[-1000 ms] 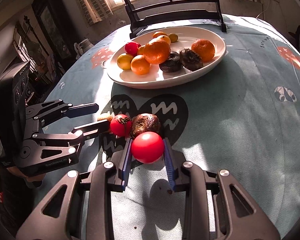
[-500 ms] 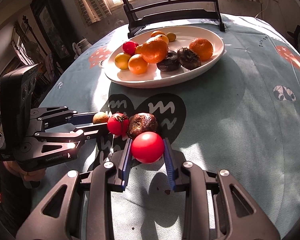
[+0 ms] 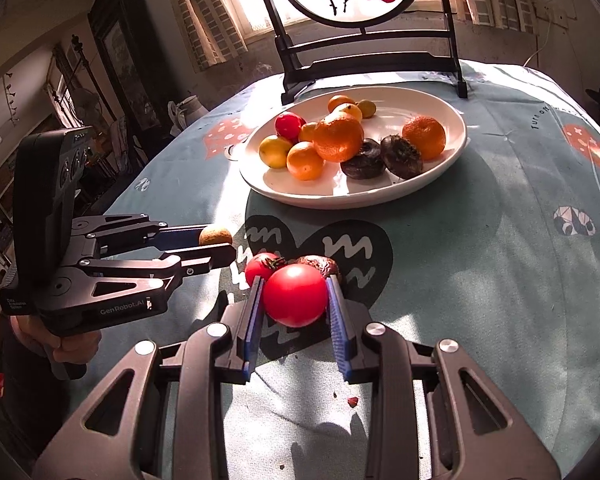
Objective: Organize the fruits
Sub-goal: 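Carry both fruits onto the white plate and open both tools, then grasp the dark brown fruit with the right tool while the left tool approaches the last red fruit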
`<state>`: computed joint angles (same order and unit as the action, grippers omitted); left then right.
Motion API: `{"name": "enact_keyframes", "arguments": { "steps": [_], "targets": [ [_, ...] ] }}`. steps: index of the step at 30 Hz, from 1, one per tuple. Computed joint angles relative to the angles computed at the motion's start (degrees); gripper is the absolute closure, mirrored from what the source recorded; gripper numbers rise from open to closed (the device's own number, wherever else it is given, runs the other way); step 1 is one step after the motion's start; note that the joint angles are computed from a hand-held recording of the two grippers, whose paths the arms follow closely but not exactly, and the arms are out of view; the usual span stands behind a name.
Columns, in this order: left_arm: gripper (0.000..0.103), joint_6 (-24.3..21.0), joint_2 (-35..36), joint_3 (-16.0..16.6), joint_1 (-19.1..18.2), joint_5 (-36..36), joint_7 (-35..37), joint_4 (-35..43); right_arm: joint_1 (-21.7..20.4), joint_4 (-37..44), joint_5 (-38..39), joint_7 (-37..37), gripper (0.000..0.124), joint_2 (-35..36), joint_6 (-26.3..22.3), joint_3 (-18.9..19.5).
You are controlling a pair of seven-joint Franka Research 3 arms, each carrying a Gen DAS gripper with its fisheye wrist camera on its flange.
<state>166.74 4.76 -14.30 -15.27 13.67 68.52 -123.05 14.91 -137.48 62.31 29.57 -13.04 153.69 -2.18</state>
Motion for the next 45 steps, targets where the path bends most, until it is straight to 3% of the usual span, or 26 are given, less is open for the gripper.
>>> {"name": "enact_keyframes", "arguments": {
  "steps": [6, 13, 22, 23, 24, 25, 26, 28, 30, 33, 36, 45],
  "targets": [
    [0.074, 3.4, 0.0, 1.4, -0.7, 5.5, -8.0, 0.6, 0.8, 3.2, 13.6, -9.0, 0.092, 2.0, 1.9, -1.1],
    [0.074, 3.1, 5.2, 7.1, -3.2, 22.7, -30.6, 9.7, -1.2, 12.9, 22.5, -13.2, 0.093, 10.4, 8.0, 1.6],
    [0.074, -2.7, 14.6, 7.3, -2.7, 21.4, -30.9, 23.2, -4.8, 23.6, 18.4, -7.4, 0.092, 20.0, 8.3, 4.3],
    [0.073, -3.7, 14.8, 7.6, -3.0, 21.3, -31.3, 23.7, -5.1, 24.2, 17.2, -6.7, 0.085, 20.6, 7.9, 4.6],
    [0.062, -4.7, 14.7, 8.0, -3.4, 21.6, -32.0, 23.7, -5.2, 24.3, 15.1, -5.2, 0.083, 20.8, 8.3, 4.8],
    [0.034, -5.6, 14.1, 8.8, -4.2, 22.9, -33.6, 23.4, -5.4, 24.0, 13.0, -3.9, 0.077, 20.6, 8.3, 5.0],
    [0.026, -6.0, 13.1, 10.8, -6.0, 26.9, -37.9, 22.8, -5.7, 23.5, 12.7, -3.8, 0.073, 20.1, 7.9, 5.2],
    [0.023, -6.8, 11.2, 12.5, -7.7, 34.0, -44.3, 21.5, -6.6, 22.7, 15.4, -5.6, 0.073, 18.7, 6.5, 5.5],
    [0.022, -6.9, 9.2, 11.2, -6.7, 35.4, -45.2, 19.6, -6.8, 21.5, 16.2, -6.1, 0.073, 17.2, 4.7, 5.2],
    [0.01, -9.6, 5.6, 10.6, -7.0, 42.4, -51.6, 16.4, -6.2, 19.0, 15.6, -6.2, 0.073, 14.6, 3.8, 4.8],
    [0.006, -10.8, 2.3, 9.1, -6.3, 48.2, -57.0, 12.5, -5.3, 15.5, 14.4, -5.4, 0.067, 11.7, 3.2, 4.3],
    [0.006, -14.0, -0.4, 3.3, -1.8, 42.9, -53.7, 6.7, -2.5, 4.7, 7.8, -5.3, 0.066, 3.5, 0.8, 2.4]
  ]
}}
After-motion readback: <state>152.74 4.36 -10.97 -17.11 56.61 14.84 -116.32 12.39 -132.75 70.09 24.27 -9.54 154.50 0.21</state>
